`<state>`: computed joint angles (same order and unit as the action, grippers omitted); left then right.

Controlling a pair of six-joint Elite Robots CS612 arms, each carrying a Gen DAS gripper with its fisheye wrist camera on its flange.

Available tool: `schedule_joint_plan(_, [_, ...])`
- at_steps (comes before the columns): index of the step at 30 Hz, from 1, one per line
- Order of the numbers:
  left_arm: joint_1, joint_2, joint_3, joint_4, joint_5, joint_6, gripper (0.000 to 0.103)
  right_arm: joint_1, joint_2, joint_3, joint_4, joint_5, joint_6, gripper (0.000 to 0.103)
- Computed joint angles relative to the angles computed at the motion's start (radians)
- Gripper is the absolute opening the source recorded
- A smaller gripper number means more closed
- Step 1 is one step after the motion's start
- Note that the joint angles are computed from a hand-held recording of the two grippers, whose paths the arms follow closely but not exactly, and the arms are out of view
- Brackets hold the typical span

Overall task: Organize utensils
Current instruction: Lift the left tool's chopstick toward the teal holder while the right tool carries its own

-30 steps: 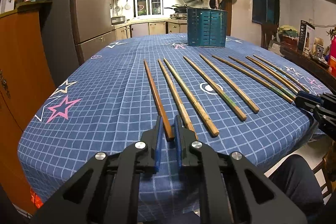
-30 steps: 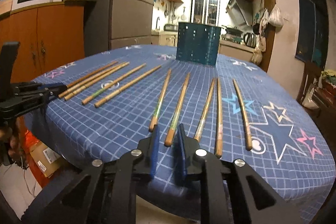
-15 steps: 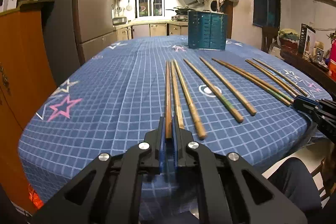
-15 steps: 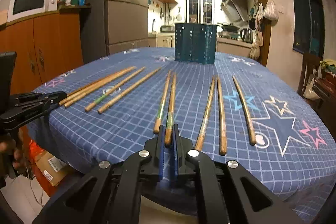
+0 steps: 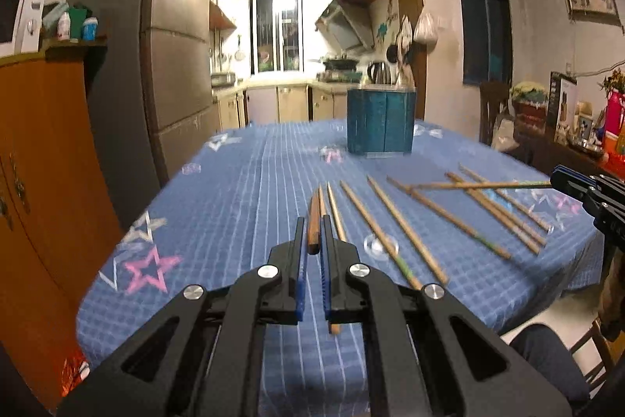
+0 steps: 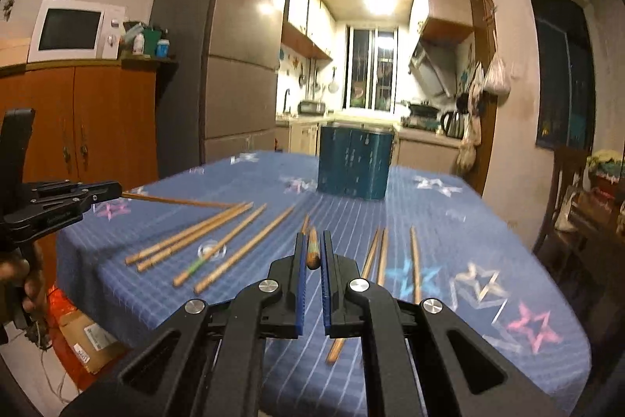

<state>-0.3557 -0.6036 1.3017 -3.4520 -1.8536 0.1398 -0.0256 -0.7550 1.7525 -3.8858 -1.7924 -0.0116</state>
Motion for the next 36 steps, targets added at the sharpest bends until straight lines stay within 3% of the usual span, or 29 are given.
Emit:
schedule_joint_plan(8, [-0.005, 0.002, -0.064, -0.044, -0.047, -0.002, 0.005, -0.028, -0.036, -0.022, -0.01, 0.053, -0.039, 0.008])
schedule_joint_plan(14, [-0.014, 0.019, -0.142, -0.039, -0.064, 0.006, 0.005, -0.059, -0.062, -0.06, 0.064, 0.131, -0.022, 0.008])
schedule_joint_plan(26, [-0.03, 0.103, -0.373, 0.099, -0.067, 0.003, 0.005, -0.109, -0.067, -0.197, 0.267, 0.262, 0.015, 0.008])
schedule_joint_plan(36, [-0.043, 0.145, -0.512, 0.178, -0.077, 0.008, 0.005, -0.123, -0.056, -0.309, 0.412, 0.315, 0.002, 0.008])
